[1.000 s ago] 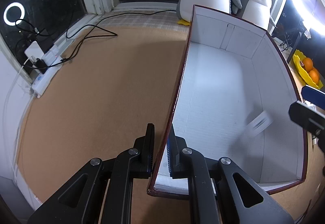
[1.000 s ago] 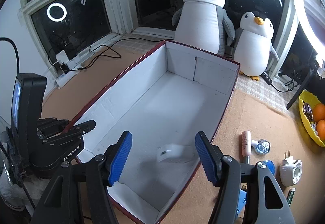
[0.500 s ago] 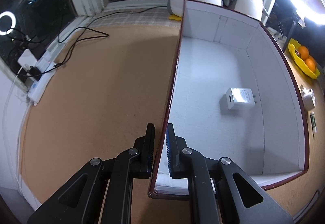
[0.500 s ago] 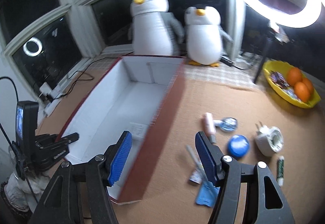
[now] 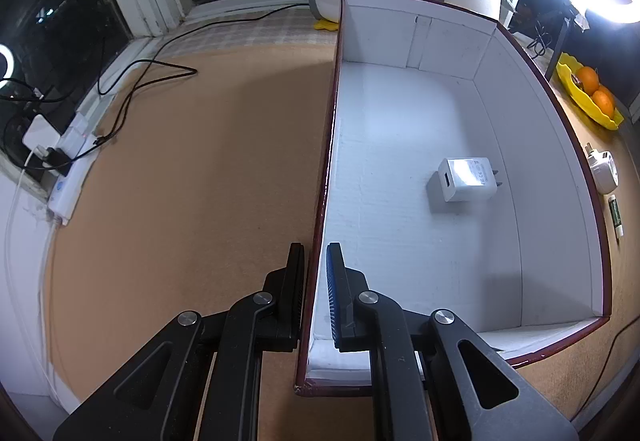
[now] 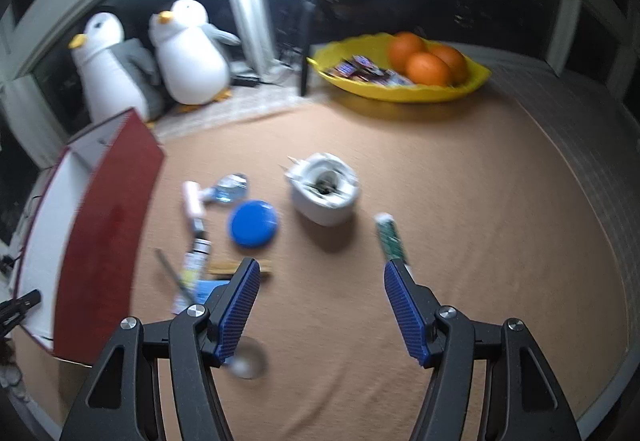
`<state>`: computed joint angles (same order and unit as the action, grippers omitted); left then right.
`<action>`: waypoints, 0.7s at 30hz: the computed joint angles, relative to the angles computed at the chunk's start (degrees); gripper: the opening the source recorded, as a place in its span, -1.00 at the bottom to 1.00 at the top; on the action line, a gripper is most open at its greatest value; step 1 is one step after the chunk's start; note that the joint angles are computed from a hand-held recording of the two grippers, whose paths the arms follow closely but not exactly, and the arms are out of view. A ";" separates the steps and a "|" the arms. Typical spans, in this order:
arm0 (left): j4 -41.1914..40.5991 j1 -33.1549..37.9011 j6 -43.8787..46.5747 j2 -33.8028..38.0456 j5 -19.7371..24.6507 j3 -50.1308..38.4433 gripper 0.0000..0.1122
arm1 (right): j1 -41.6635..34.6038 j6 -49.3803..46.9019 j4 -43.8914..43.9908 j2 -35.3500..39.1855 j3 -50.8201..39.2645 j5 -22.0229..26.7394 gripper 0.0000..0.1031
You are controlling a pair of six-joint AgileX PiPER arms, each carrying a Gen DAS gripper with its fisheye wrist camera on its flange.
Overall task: Organize rigid objects
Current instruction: 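Move the right tool to the green glue stick and grasp it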
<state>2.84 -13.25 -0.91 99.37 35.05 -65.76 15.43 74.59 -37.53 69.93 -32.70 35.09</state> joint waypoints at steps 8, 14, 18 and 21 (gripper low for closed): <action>-0.67 0.00 1.91 0.49 1.46 -1.07 -0.83 | -10.96 -6.57 4.57 4.15 3.33 -5.89 0.18; -1.74 0.29 3.01 0.49 1.68 -1.13 -0.83 | -16.21 -13.29 7.77 10.51 0.43 -9.33 -0.11; -2.04 0.22 3.10 0.30 1.50 -0.83 -0.83 | -19.69 -19.38 11.65 14.31 -1.35 -10.97 -0.19; -2.75 0.39 3.91 0.47 1.74 -1.05 -0.83 | -20.35 -20.96 11.95 16.00 -2.32 -10.58 -0.23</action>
<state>0.09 -12.86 3.00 99.84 36.79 -66.81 -4.93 53.63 -25.58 85.94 -35.02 24.51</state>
